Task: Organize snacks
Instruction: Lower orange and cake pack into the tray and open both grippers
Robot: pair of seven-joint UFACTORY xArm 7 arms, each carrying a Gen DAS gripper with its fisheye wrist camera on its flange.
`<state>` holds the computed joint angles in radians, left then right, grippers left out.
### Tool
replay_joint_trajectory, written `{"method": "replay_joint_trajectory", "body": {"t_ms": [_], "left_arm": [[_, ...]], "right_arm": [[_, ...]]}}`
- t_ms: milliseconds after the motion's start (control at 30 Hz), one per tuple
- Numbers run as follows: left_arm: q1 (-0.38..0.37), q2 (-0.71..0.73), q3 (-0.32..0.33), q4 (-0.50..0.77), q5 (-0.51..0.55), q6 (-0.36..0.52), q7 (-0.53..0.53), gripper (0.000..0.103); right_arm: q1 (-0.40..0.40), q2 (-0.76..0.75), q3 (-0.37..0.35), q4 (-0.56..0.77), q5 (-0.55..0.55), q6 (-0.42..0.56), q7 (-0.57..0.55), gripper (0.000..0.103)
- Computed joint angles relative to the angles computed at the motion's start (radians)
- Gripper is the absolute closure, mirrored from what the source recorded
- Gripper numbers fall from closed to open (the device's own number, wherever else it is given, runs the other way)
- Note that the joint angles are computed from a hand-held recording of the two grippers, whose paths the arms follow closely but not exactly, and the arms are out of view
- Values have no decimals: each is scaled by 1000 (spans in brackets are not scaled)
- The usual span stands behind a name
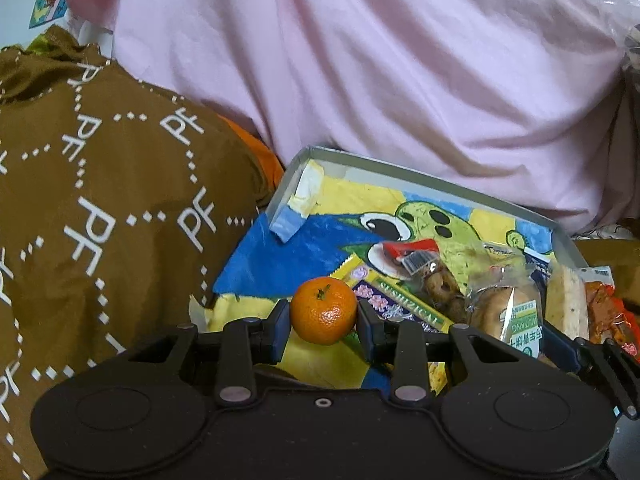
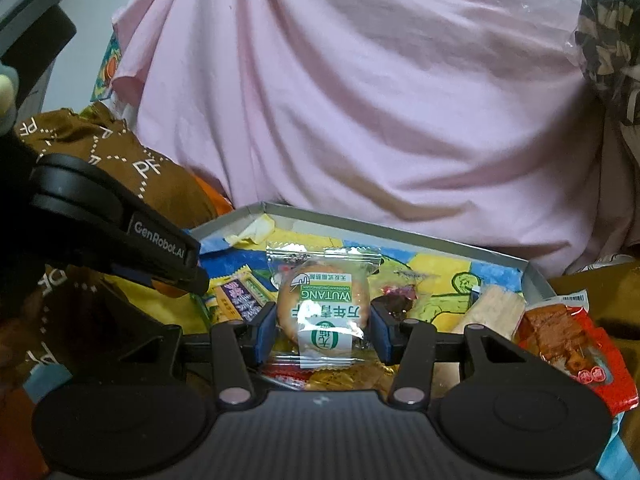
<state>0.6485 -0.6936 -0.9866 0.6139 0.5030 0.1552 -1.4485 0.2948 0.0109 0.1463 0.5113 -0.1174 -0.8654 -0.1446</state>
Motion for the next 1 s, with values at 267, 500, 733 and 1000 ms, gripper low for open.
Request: {"method": "replay_joint_trajectory", "body": {"t_ms": [267, 500, 733, 1000], "left_arm": [[-2, 7, -7, -2, 3, 11, -16, 66], [-9, 12, -2, -2, 13, 16, -24, 65], [-17, 10, 1, -7, 15, 13, -44, 59], [-83, -26, 45, -22, 1, 36, -61, 38]], "right_arm": [[4, 0, 3, -2, 14, 7, -15, 49], [3, 1, 2, 3, 9, 15, -9, 48], [3, 0, 2, 2, 11, 24, -8, 42], [4, -48, 4, -20, 25, 49, -12, 18]]}}
